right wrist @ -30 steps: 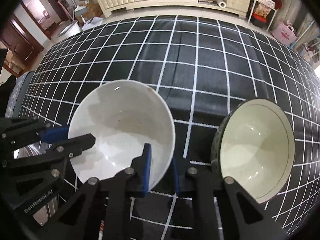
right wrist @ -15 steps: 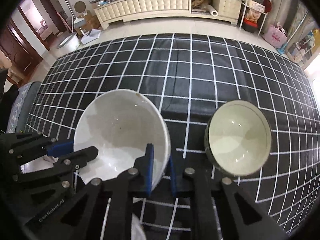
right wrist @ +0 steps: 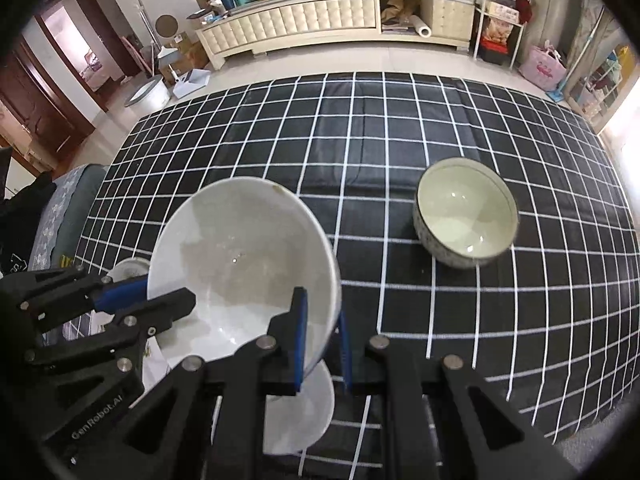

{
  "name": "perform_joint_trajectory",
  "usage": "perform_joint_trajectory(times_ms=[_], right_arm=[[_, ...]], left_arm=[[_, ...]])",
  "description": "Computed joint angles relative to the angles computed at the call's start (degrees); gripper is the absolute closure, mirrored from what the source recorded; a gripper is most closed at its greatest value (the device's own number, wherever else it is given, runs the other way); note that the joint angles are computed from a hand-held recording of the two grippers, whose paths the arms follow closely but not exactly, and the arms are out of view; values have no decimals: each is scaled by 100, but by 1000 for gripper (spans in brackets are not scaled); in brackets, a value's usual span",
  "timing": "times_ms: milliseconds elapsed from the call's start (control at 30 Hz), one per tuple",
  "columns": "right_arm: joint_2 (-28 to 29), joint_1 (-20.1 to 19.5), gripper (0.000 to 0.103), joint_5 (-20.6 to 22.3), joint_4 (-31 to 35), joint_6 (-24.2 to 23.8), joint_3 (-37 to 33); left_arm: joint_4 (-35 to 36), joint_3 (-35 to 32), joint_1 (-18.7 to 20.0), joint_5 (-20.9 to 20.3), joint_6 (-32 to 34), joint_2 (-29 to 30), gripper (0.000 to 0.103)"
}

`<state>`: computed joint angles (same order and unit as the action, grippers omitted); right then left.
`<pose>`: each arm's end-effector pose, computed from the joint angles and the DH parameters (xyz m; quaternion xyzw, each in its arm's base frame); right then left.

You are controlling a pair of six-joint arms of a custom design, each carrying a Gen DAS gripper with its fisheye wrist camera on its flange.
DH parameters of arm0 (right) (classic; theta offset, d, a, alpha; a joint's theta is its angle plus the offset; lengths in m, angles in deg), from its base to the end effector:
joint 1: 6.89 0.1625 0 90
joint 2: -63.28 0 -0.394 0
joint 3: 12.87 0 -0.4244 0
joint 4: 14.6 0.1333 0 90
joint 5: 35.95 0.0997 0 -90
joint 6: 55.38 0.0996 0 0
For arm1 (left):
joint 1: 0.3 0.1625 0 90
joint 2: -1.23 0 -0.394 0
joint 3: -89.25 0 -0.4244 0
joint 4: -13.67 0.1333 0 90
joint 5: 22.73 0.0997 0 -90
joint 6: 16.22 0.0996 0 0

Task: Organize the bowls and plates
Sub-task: 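Lift the second white bowl and lower it into the first white bowl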

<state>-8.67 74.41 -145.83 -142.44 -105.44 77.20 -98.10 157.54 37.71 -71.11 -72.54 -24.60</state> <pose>-0.0002 -0.6584 0.3506 0.3151 -0.9184 0.0635 0.2309 -0.4560 -0.6096 -0.0572 0.0290 0.9213 -0.1850 0.3407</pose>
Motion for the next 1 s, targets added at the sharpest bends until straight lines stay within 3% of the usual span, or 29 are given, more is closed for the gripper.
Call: perform_joint_trajectory(times_ms=[467, 1000], right_arm=[[-425, -257, 85, -131, 43, -40, 544], [-523, -357, 85, -359, -104, -120, 865]], left_arm=[[-332, 850, -360, -311, -620, -258, 87], [-317, 1016, -354, -496, -944, -218, 87]])
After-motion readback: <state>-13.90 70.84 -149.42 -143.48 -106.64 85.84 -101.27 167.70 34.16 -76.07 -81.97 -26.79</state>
